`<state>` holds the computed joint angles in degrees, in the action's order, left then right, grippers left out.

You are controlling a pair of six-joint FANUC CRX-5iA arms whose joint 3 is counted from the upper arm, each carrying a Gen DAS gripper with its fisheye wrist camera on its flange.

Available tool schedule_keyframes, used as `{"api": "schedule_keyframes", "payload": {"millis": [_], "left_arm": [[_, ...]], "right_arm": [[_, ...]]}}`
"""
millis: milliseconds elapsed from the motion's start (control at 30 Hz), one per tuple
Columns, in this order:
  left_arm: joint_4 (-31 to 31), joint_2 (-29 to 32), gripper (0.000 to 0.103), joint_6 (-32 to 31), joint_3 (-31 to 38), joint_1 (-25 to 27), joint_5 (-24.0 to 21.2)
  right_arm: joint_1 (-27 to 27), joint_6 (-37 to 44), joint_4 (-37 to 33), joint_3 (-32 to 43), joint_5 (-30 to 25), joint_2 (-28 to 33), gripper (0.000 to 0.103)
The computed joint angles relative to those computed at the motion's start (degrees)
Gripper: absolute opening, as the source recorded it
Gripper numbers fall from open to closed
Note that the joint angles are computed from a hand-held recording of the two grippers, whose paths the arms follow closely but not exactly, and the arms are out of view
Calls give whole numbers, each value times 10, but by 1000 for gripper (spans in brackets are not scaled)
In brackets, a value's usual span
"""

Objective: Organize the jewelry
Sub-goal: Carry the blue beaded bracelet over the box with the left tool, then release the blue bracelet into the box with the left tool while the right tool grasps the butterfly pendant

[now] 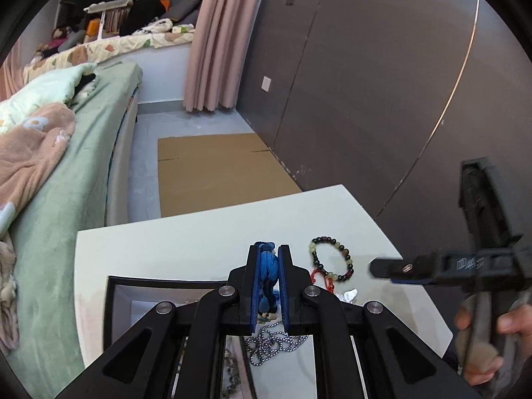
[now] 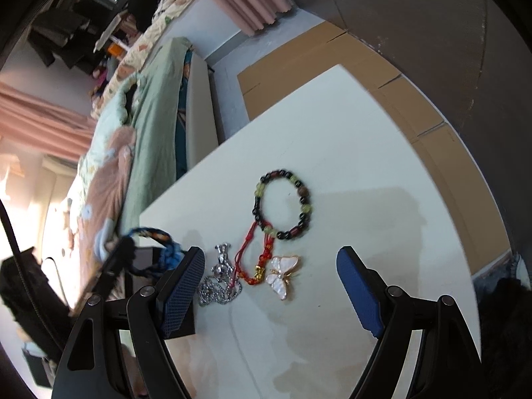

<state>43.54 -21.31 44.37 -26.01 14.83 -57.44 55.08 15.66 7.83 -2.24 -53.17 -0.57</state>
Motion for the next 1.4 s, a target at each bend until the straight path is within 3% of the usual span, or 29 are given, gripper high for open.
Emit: {"api": "schedule_keyframes", "payload": {"millis": [67, 233, 367, 433, 667, 767, 833, 1100, 1133, 1200, 1233, 1267, 1400], "left_arm": [[7, -4, 10, -4, -3, 9, -5], [22, -14, 10, -15, -7, 32, -17], [31, -22, 10, -25, -11, 52, -27], [35, -25, 10, -29, -12, 63, -35], [34, -35, 10, -29, -10, 102, -53], [34, -39, 10, -27, -11, 116, -60], [35, -40, 10, -25, -13, 125, -67], [19, -25, 12, -8, 2, 138, -106], [17, -25, 16, -6, 2, 140, -111], [20, -24, 37, -4, 2, 144, -119], [23, -26, 63, -4, -1, 148, -119], [30, -29, 81, -6, -5, 152, -118], [44, -38, 84, -4, -11, 166, -115]], "right_arm": [[1, 8, -3, 13, -14, 14, 81], [2, 41, -19, 53, -58, 56, 65], [14, 45, 6, 72, -92, 80, 55], [17, 45, 14, 79, -108, 88, 46], [33, 40, 34, 84, -144, 90, 38], [46, 30, 61, 86, -167, 98, 21], [45, 22, 61, 78, -155, 92, 14], [51, -23, 77, 33, -108, 49, 13], [51, -29, 80, 30, -100, 46, 13], [53, -43, 87, 14, -77, 31, 13], [55, -51, 90, 5, -63, 23, 13], [57, -57, 94, -2, -50, 17, 13], [64, -69, 104, -17, -2, 4, 13]]}}
